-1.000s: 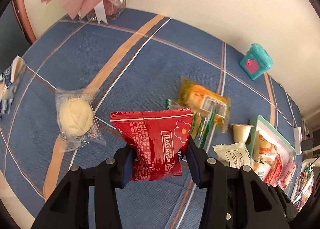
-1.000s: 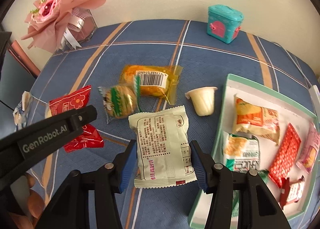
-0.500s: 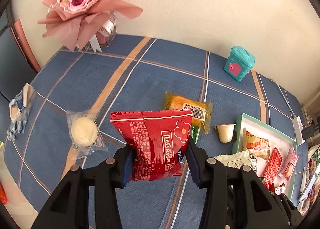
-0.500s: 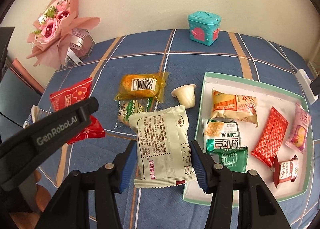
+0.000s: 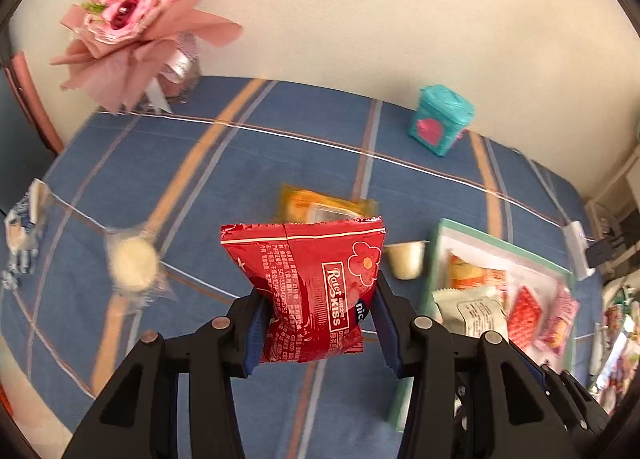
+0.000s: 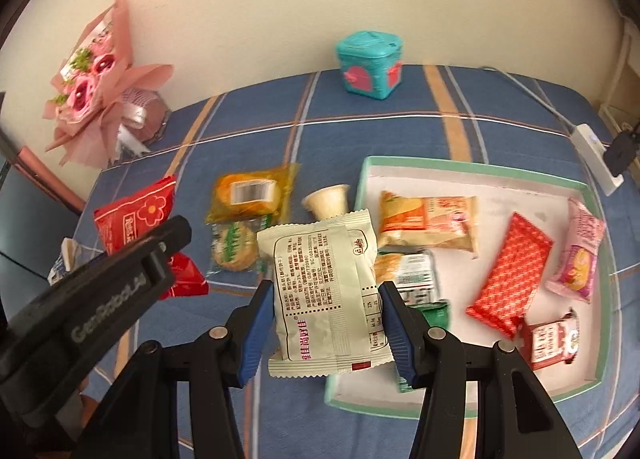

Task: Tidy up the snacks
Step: 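Carry both held packs over the white tray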

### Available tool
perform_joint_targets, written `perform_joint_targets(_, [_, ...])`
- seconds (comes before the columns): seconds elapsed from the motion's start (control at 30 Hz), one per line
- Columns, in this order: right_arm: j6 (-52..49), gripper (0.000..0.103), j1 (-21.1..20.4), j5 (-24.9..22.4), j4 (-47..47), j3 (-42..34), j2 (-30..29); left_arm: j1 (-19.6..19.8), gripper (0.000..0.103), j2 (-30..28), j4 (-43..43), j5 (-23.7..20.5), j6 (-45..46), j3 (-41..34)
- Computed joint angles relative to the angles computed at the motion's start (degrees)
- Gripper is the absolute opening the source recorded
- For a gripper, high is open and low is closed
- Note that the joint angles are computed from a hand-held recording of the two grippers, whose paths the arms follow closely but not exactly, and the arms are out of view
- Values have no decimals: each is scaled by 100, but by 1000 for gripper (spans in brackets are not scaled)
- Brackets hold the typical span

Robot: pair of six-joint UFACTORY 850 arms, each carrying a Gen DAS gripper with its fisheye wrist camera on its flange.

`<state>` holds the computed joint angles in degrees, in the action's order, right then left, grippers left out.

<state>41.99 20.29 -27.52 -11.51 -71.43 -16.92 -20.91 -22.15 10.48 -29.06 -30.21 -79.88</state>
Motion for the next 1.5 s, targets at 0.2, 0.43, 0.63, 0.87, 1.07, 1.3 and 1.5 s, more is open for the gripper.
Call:
perform_joint_targets(0.2, [434, 56, -272, -106, -333, 216, 169, -218, 49, -66, -564, 40, 589, -116])
perform_joint_targets(0.43, [782, 56, -795, -90, -380, 630, 500, -566, 49, -183, -893, 30, 1121, -313])
perform_joint_targets(0.63, [983, 56, -1149, -90, -471, 922, 737, -806, 49, -330, -1217, -51, 1514, -459])
perform_joint_targets(0.87, [1080, 56, -1366, -54, -527, 1112, 902, -1046, 49, -461, -1366, -53, 1828, -571])
perform_joint_targets(1.07, [1070, 56, -1442, 4, -496, 1177, 944, -1146, 49, -558, -1296, -47, 1826, -641])
perform_joint_targets(1.3, [1119, 56, -1442, 25, -545, 1161, 889, -1112, 49, -676, -1427, -75, 1895, -710])
perform_joint_targets(1.5, [1142, 56, -1475, 189, -566, 1160, 791, -1037, 49, -838, -1847, -143, 2192, -809])
